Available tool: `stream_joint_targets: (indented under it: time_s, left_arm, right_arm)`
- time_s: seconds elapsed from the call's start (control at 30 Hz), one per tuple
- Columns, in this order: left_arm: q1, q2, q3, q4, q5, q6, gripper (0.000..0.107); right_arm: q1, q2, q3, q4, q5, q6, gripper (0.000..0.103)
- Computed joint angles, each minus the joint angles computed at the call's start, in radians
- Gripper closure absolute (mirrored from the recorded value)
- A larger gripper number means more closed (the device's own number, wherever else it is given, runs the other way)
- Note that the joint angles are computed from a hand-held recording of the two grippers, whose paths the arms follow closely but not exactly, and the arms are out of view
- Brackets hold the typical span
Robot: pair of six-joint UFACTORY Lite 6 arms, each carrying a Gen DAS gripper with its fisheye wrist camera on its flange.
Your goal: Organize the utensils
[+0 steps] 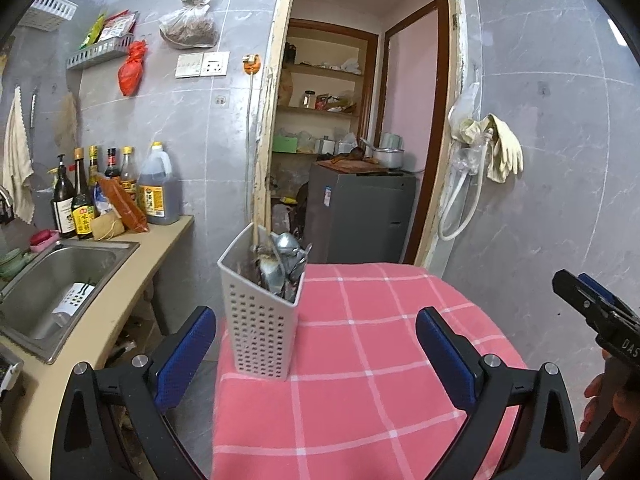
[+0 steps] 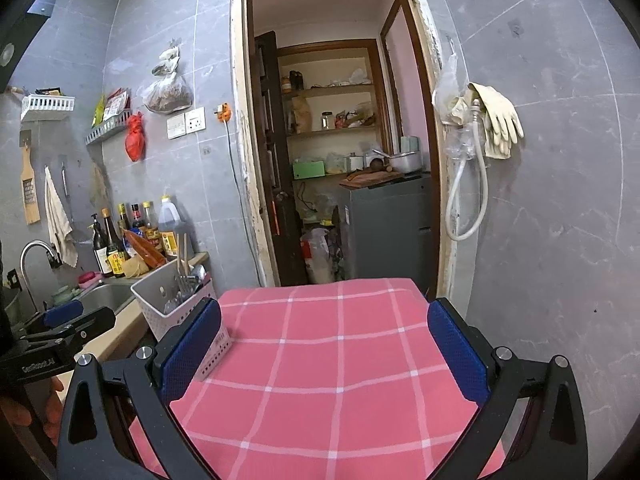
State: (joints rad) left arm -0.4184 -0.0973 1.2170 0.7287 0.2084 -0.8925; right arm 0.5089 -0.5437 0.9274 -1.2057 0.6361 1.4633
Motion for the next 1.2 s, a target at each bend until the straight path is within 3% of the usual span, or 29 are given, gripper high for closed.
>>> stream_joint_targets:
  time_s: [0.4, 1.2]
  left_arm:
    - [0.018, -0.025, -0.064, 0.078, -0.004, -0.078, 0.006]
    - [-0.005, -0.025, -0.074, 0.124, 0.008, -0.123, 0.006]
  right_arm:
    - [0.072, 0.006, -0.045, -0.022, 0.079, 0.072, 0.001]
    - [0.079, 0.017, -0.058, -0.018, 0.077, 0.087, 0.001]
